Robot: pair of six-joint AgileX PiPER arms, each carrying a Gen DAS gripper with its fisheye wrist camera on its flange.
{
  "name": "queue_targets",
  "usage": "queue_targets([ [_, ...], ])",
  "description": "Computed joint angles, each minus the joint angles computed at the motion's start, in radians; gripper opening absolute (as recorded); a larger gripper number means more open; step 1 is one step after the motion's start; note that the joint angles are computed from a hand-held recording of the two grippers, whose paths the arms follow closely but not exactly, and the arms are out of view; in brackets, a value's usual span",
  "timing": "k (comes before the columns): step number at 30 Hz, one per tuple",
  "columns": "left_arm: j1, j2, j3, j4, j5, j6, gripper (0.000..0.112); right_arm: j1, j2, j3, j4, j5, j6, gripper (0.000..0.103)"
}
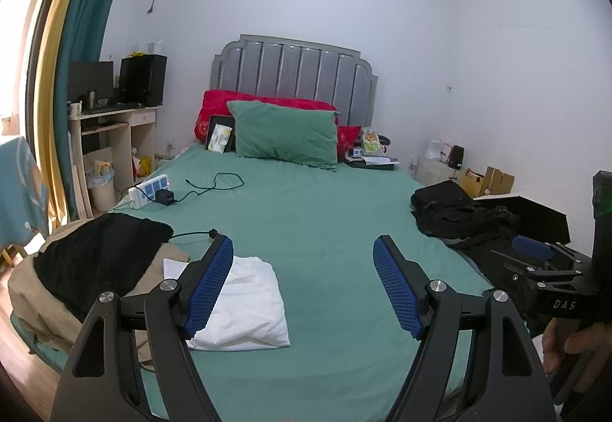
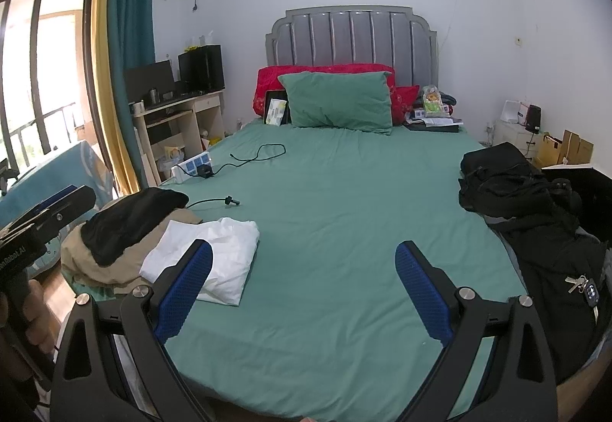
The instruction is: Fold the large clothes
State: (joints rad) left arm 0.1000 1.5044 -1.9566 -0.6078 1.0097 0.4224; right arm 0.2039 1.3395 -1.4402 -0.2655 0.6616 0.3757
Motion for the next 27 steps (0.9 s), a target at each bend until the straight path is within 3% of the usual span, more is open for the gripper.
queue_targets([
  [27, 0.003, -0.003, 0.002, 0.025, 0.001, -0.022, 0.079, 0.021, 0.007, -0.009, -0.014, 0.016, 0.020, 0.096],
])
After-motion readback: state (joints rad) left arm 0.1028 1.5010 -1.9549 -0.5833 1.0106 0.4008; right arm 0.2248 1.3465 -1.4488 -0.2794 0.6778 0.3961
